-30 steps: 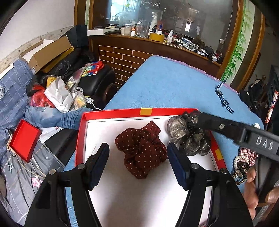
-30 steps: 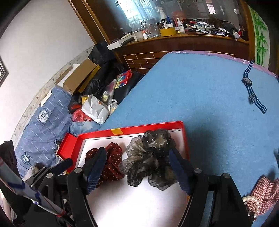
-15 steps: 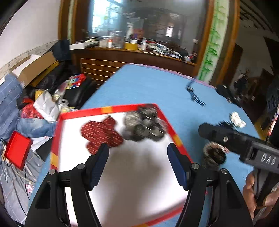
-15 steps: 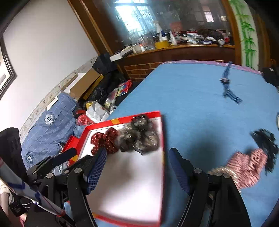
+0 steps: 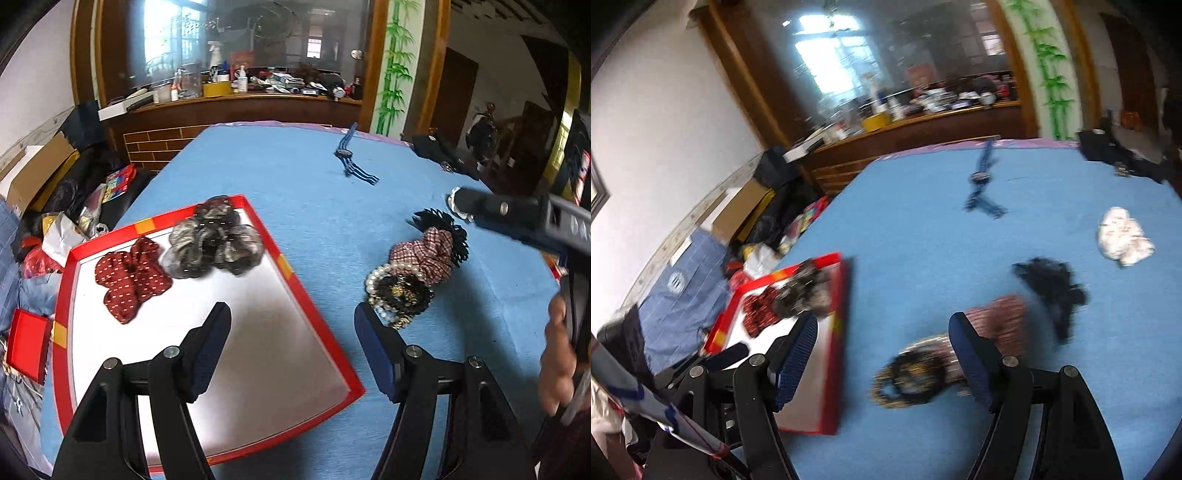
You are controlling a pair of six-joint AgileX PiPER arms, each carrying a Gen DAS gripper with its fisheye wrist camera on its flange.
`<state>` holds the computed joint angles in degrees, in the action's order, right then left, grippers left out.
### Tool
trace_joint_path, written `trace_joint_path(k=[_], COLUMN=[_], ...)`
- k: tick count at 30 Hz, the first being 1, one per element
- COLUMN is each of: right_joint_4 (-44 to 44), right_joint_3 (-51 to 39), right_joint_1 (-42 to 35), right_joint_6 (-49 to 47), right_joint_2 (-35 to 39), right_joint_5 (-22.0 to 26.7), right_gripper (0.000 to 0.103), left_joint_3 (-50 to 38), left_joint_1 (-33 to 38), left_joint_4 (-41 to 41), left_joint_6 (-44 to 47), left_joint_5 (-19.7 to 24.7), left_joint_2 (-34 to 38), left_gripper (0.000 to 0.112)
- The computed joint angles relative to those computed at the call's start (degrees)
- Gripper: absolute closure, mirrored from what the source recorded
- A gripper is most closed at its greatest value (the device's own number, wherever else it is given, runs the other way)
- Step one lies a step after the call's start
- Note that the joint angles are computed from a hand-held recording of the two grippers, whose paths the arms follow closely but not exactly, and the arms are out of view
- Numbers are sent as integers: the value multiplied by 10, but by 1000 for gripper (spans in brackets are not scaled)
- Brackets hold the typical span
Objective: Organize jewelry
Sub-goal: 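Move the left tool to the black hair tie while the right tool reaches the black claw clip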
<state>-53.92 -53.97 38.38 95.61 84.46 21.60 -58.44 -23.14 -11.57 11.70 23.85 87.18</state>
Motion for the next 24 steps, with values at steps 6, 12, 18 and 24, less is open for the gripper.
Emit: trace_joint_path(k=[6, 12, 18, 24], right_joint_4=[-35, -90, -78, -24], right_joint_3=[55, 113, 145, 152], right_joint_1=[-63, -120, -159, -181], right_joint_6=[49, 122, 136, 92], right_joint_2=[-41, -66, -97, -105], right_joint_5=[9, -38, -68, -98], right_gripper=[25, 25, 25, 25], left_joint_3=[-9, -22, -46, -120], left_joint_1=[-36, -86, -160, -200], left_joint_4=[9, -18, 71, 199], left_joint_6=[-8, 33, -26, -123], left_joint_5=[2, 3, -15, 9], left_joint_2=[16, 43, 90, 167], left_gripper=[44, 45, 56, 82])
